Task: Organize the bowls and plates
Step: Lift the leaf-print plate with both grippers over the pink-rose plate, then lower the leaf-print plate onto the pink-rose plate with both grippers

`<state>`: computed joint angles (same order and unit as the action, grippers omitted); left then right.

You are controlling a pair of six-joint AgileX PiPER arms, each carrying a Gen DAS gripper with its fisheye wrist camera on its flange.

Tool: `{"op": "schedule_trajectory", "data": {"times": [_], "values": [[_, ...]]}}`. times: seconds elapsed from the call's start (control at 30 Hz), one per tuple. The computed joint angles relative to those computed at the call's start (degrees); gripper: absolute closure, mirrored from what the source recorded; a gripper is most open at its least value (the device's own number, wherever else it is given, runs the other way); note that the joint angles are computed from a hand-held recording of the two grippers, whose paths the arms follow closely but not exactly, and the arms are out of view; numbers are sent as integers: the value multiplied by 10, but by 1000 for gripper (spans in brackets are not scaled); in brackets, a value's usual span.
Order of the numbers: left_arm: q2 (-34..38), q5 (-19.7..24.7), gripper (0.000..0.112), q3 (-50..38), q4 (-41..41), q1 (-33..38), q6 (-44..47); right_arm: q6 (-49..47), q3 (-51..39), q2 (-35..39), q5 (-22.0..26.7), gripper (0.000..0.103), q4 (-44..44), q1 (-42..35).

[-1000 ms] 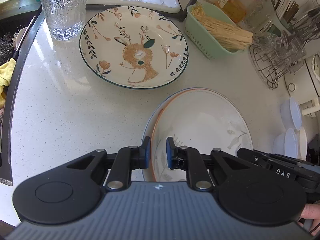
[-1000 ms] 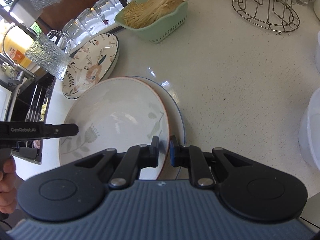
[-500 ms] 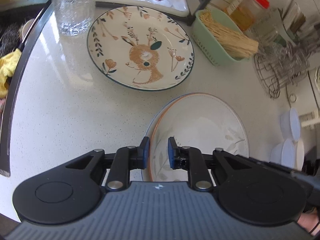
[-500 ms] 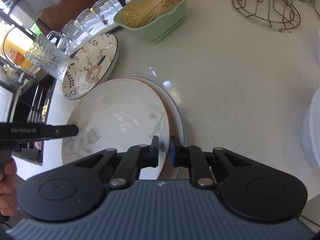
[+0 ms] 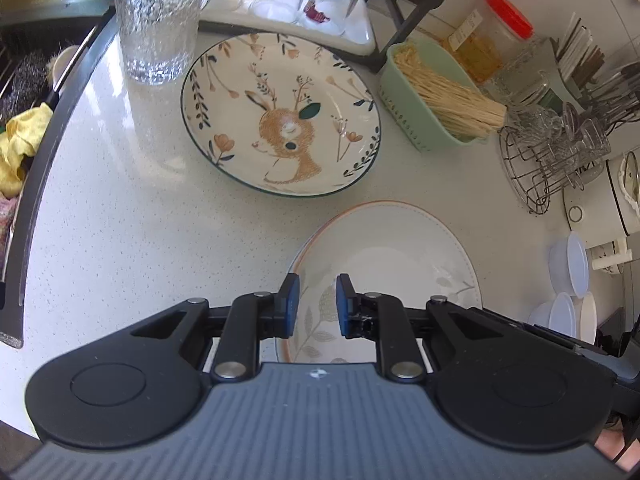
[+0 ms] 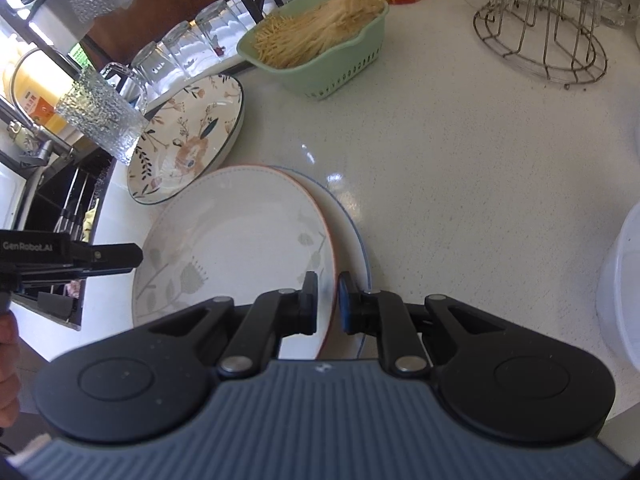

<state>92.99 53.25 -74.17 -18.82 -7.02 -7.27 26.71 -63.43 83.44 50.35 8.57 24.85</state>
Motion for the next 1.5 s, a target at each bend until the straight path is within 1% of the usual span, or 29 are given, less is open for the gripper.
{"op": "schedule_trajectory", "data": {"times": [0.17,0.3,0.4,0.73,0.83,0.97,1.07,1.2,1.3,1.43,1.5], "values": [[-26,-4,91,-8,37,-24,-21,20,-2,-19,-4,89,-33,9],[-47,-2,91,-20,55,-40,-30,28,-1,-48,-17,89,-39,7],[-56,3,91,-30,80,-57,-44,45,-10,-64,-17,89,-56,16],[-90,9,91,-54,104,-102,-66,96,-42,-120,-12,89,-125,48],[-105,2,91,-47,147,-130,-90,105,-46,-133,-10,89,-139,51],[-126,2,91,-43,150,-147,-107,112,-52,-145,-6,89,-154,57],[-145,3,91,-35,176,-172,-127,111,-44,-164,-11,89,-158,63],[-169,16,91,-31,196,-199,-158,132,-46,-188,10,90,-185,85],[-192,15,91,-19,214,-221,-186,139,-49,-207,29,90,-198,93],[-226,25,91,4,263,-275,-242,163,-33,-241,44,90,-215,114],[-239,29,91,16,298,-307,-288,171,-22,-258,52,90,-228,131]]}}
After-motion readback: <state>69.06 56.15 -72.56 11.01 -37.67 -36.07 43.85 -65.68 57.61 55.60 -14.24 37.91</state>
